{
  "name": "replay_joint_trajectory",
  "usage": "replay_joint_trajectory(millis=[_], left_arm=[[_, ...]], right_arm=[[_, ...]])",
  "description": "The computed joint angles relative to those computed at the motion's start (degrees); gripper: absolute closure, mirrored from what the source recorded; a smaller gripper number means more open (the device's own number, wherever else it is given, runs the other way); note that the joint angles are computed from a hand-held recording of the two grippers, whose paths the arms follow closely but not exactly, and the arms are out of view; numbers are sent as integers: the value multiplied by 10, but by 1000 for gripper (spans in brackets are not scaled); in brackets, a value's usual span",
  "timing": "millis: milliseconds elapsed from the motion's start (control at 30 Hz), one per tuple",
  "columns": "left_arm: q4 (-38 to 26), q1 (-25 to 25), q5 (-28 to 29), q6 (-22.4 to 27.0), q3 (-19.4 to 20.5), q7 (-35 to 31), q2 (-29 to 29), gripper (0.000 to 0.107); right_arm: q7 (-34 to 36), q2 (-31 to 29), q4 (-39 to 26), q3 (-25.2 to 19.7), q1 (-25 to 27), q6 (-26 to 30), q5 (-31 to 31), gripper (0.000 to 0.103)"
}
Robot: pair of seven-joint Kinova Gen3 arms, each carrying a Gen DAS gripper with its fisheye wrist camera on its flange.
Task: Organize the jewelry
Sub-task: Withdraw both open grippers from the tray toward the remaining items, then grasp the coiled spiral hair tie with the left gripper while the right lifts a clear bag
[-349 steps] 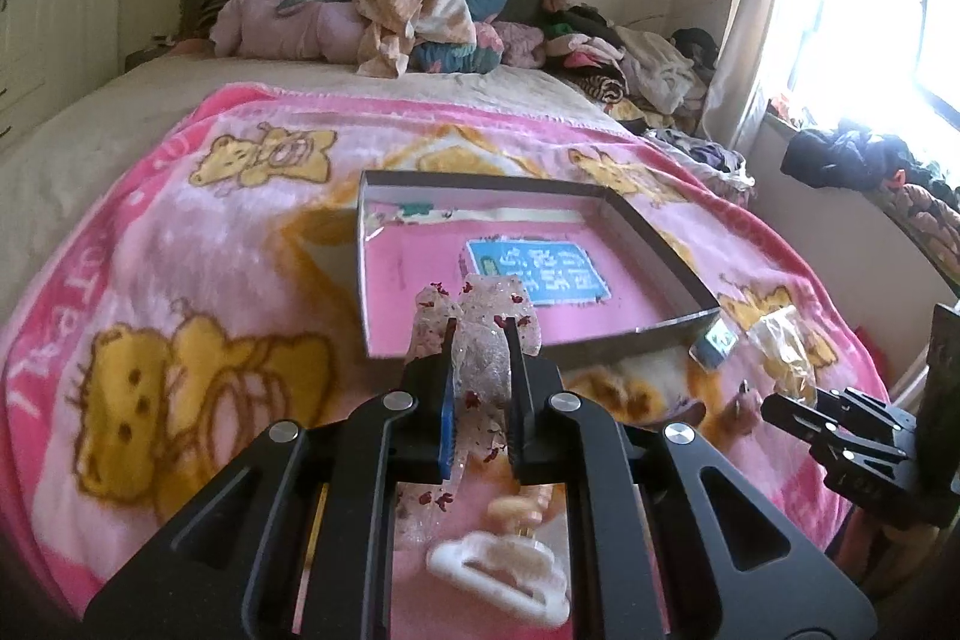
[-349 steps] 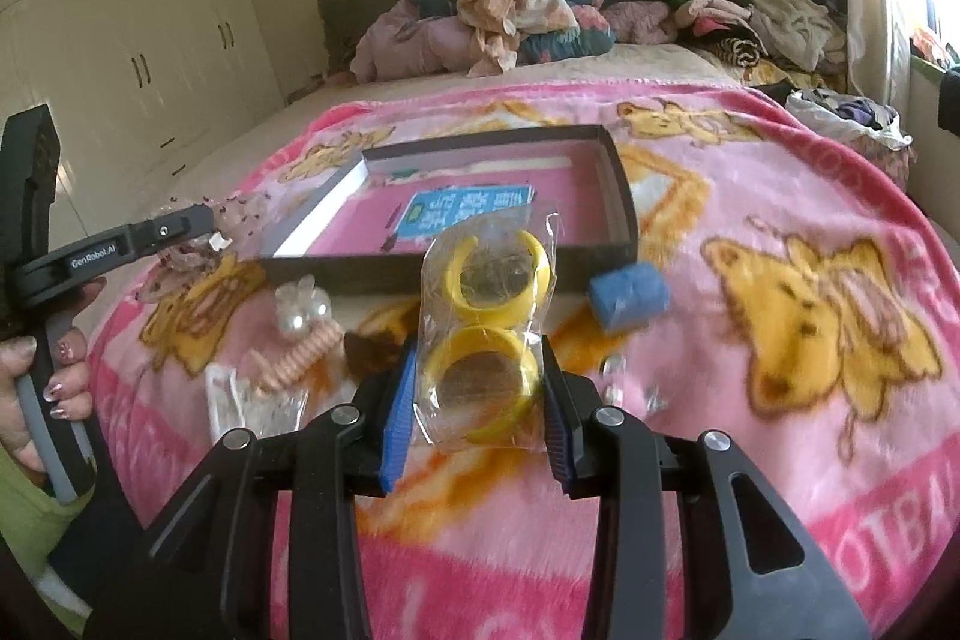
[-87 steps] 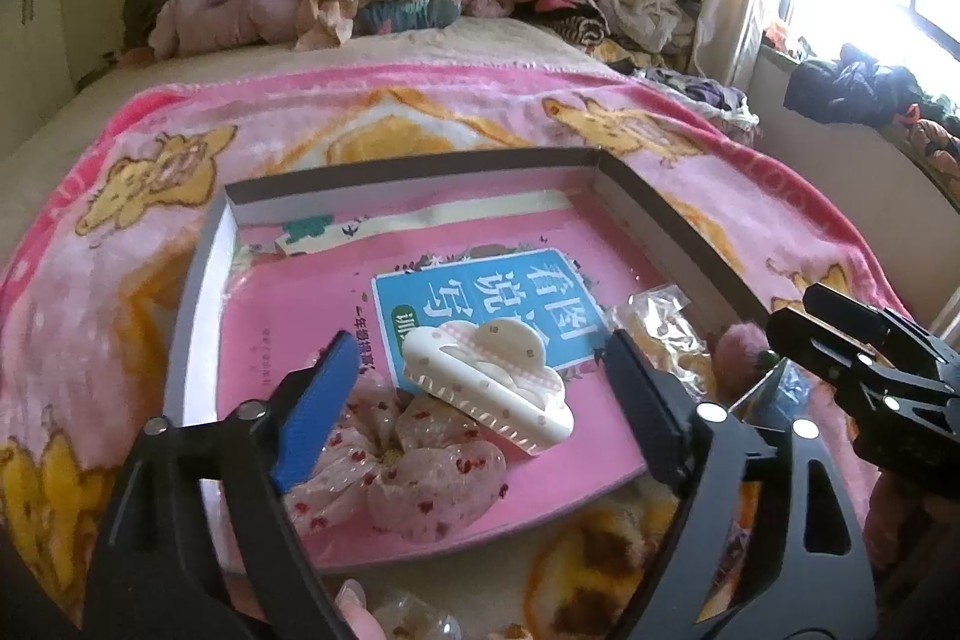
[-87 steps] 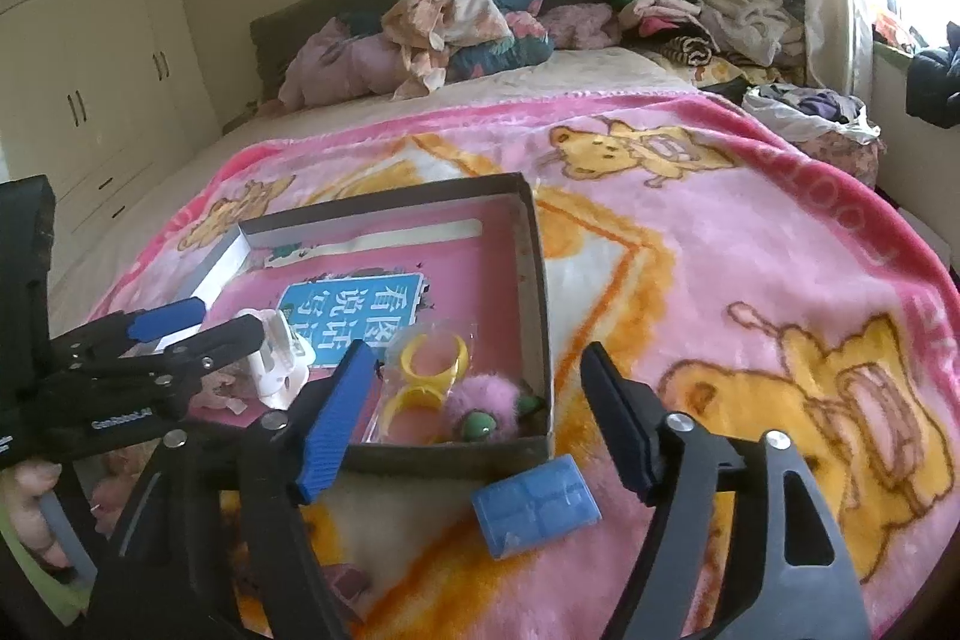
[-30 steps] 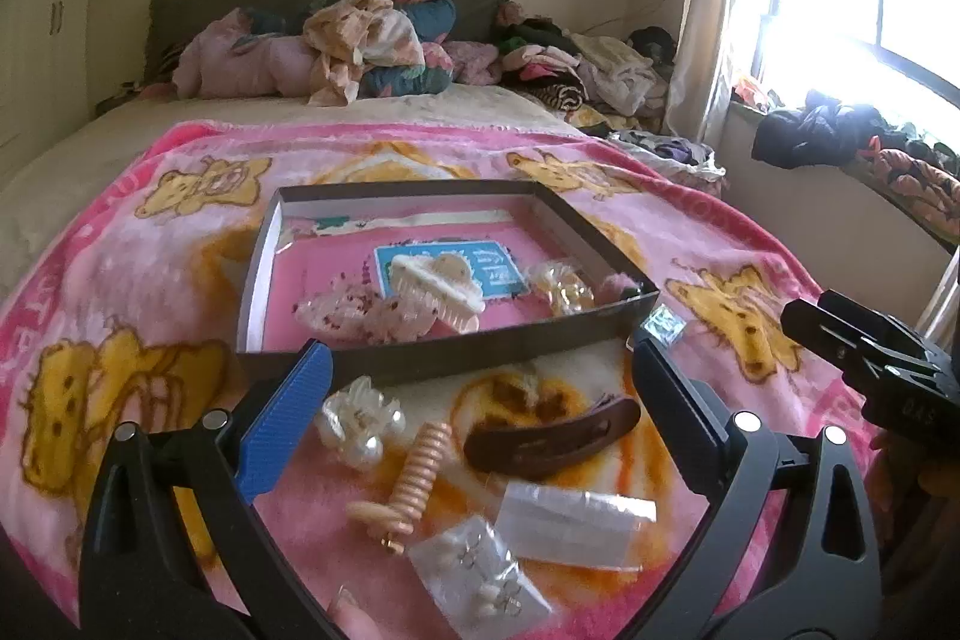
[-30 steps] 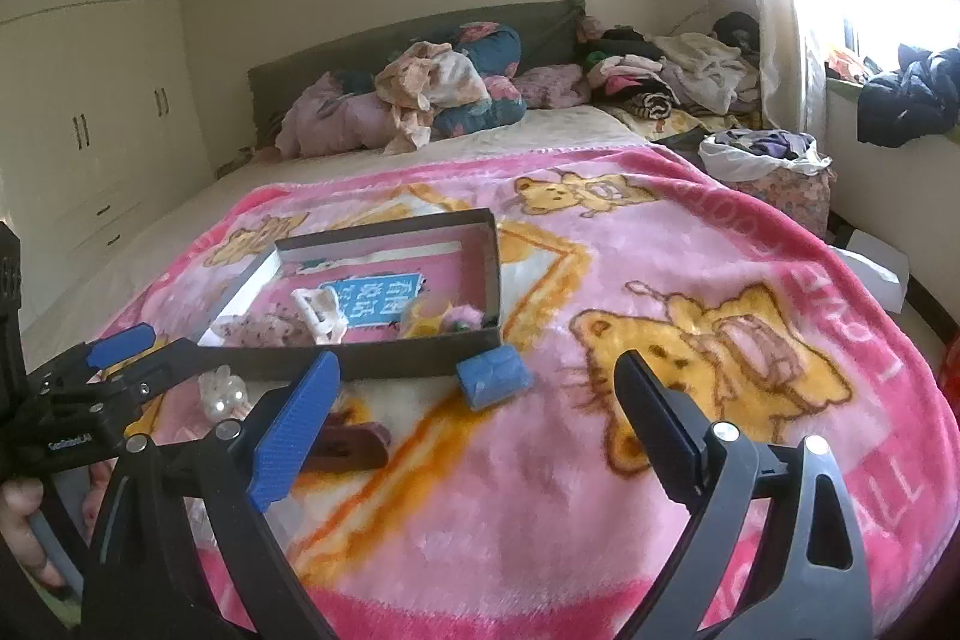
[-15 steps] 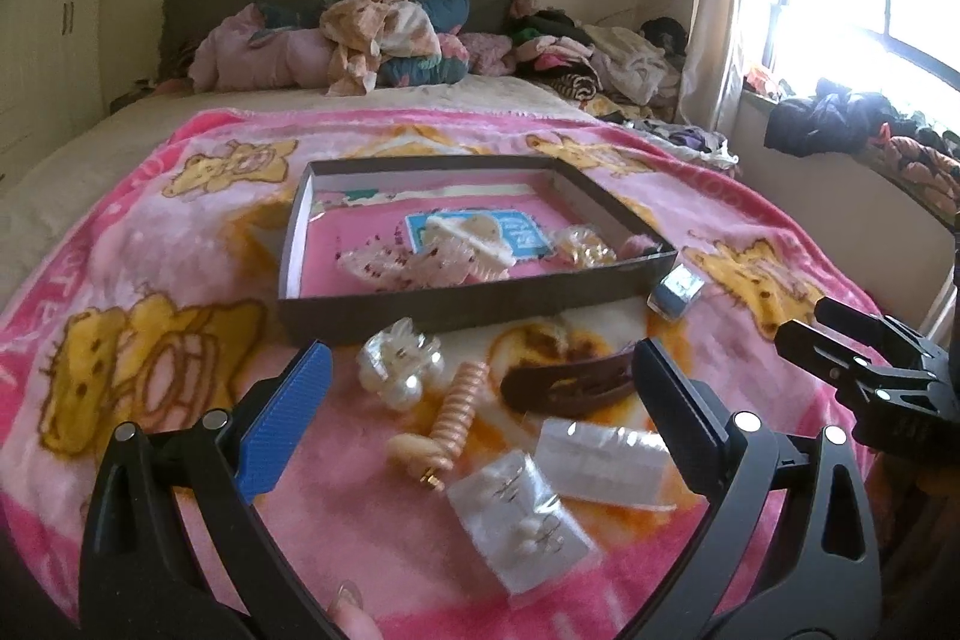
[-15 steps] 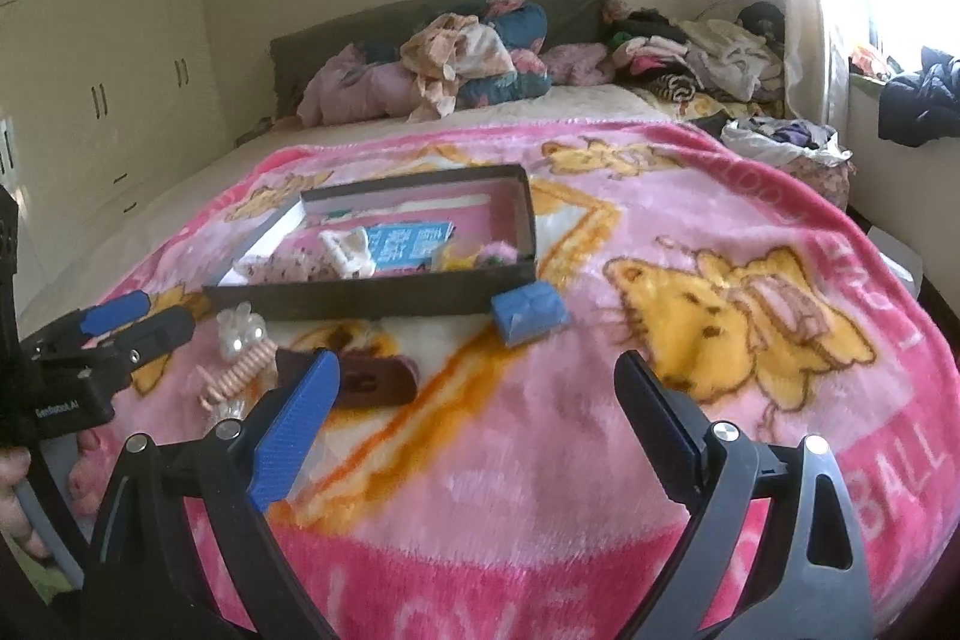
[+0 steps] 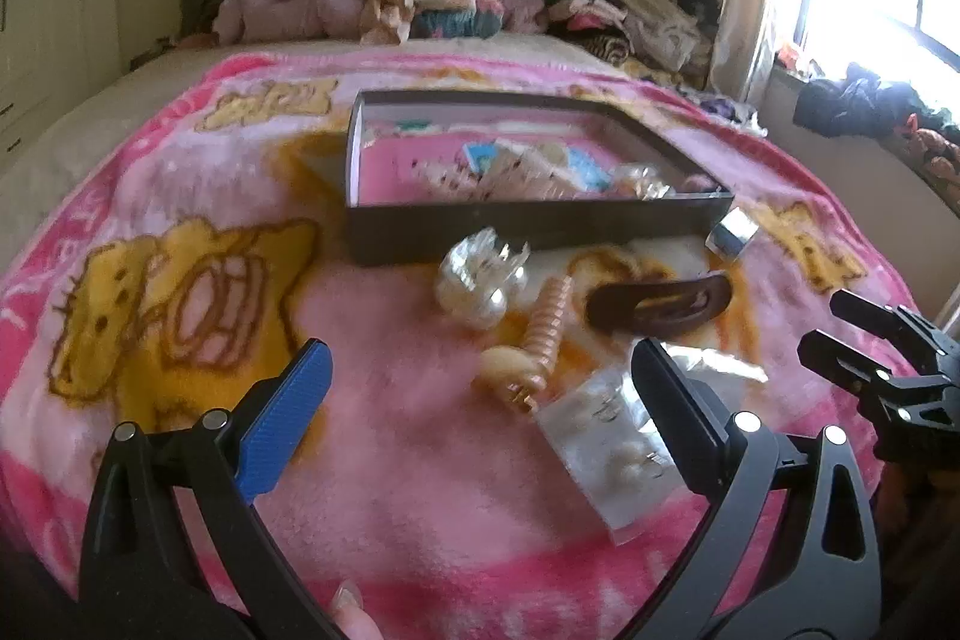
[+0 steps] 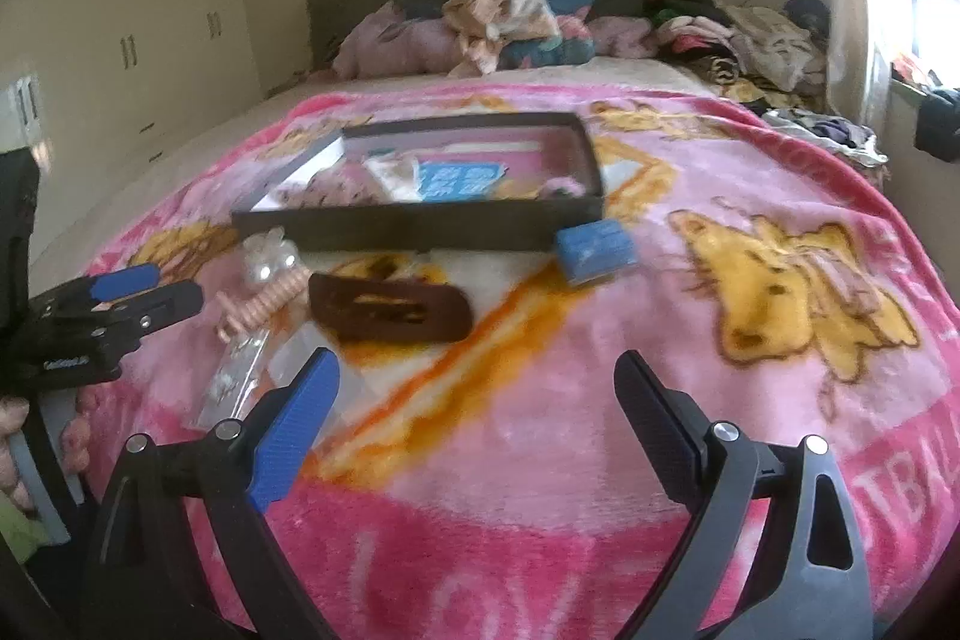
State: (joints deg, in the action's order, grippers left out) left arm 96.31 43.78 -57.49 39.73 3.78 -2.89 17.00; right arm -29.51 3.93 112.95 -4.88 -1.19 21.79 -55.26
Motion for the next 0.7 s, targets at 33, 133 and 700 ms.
replay_joint_trajectory(millis=[33, 133, 700], left_arm=[[0, -4, 8, -1, 2, -6, 0, 16], [6, -15, 28, -17, 4, -20, -3, 16], [-48, -38, 153, -46, -17, -163, 37, 17]], right_arm=[[-7, 2, -3, -1, -3, 2, 10, 13], [-33, 12, -11, -2, -11, 8, 41, 13], [-78, 75, -62, -52, -11, 54, 111, 24]])
